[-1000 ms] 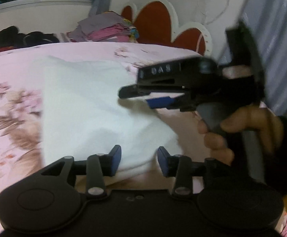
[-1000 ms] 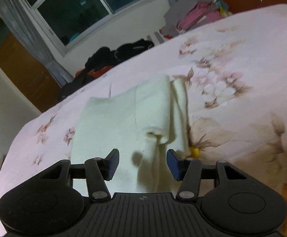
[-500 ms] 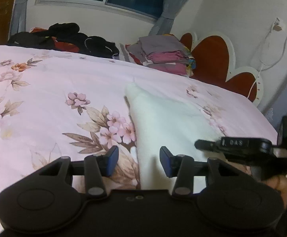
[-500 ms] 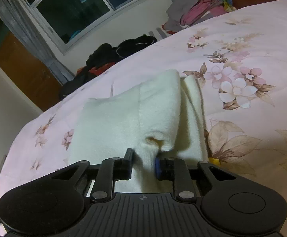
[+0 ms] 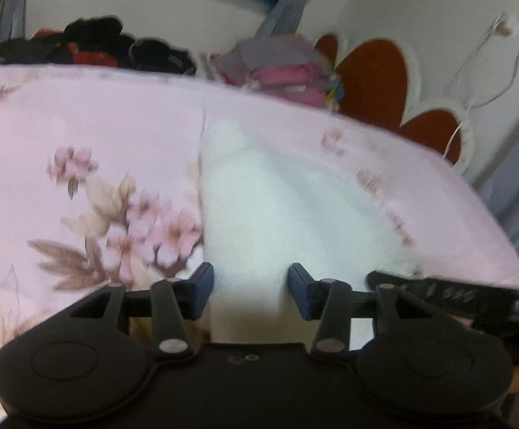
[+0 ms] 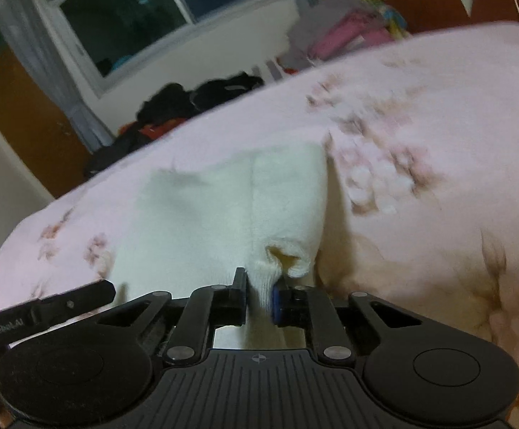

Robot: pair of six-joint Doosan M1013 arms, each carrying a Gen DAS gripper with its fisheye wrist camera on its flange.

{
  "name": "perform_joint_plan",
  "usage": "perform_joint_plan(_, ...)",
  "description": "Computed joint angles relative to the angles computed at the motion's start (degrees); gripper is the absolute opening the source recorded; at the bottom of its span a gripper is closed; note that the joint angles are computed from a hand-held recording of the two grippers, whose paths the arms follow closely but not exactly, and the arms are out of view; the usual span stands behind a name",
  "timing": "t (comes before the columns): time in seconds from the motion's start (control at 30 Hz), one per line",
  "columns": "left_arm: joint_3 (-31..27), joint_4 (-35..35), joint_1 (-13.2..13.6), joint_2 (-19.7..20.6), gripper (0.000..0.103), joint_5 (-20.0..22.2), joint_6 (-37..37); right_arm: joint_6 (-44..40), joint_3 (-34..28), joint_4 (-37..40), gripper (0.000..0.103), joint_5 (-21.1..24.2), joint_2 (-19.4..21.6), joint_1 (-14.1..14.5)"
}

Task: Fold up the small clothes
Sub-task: 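Press the folded side down with the right gripper and open it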

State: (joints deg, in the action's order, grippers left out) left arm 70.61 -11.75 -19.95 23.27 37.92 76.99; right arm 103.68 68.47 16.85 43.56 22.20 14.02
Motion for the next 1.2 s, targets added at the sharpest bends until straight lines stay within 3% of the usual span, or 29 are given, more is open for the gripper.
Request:
perform_joint_plan(0.23,0.72,-1.4,0.36,-0.14,0.048,0.25,0.74,-0.85,2.43,2.05,0.014,1.58,-2.99,-0.96)
perform_joint_plan(0.43,1.88,-2.84,0.36,-0.59,0.048,0.6,1.31,-0.6,6.87,-0.05,0.014,3.04,-6.68,0.06)
perform_joint_plan(0.6,2.79,-2.02,0.02,-0.97,0.05,-0.02,2.5,6.59,8.22,-10.89,0.014,4.72,-7.22,1.96)
perform_joint_plan(0.73,2.25,-0.83,-0.11,-1.12,0.05,1.46,3.41,8.28,6.55,-14.45,0.015,6.87,-6.76,2.77)
perform_joint_plan(0.87,1.62,-1.48,0.55,-1.77,0.048,1.03,1.85,8.7,5.89,-13.82,0.015,4.14,-7.38,2.14)
perform_joint_plan(1.2,-7.19,1.28,0.91,3.2,0.048,2.56,-3.9,9.54,-5.74,-13.74,0.016,3.27,0.19,1.28)
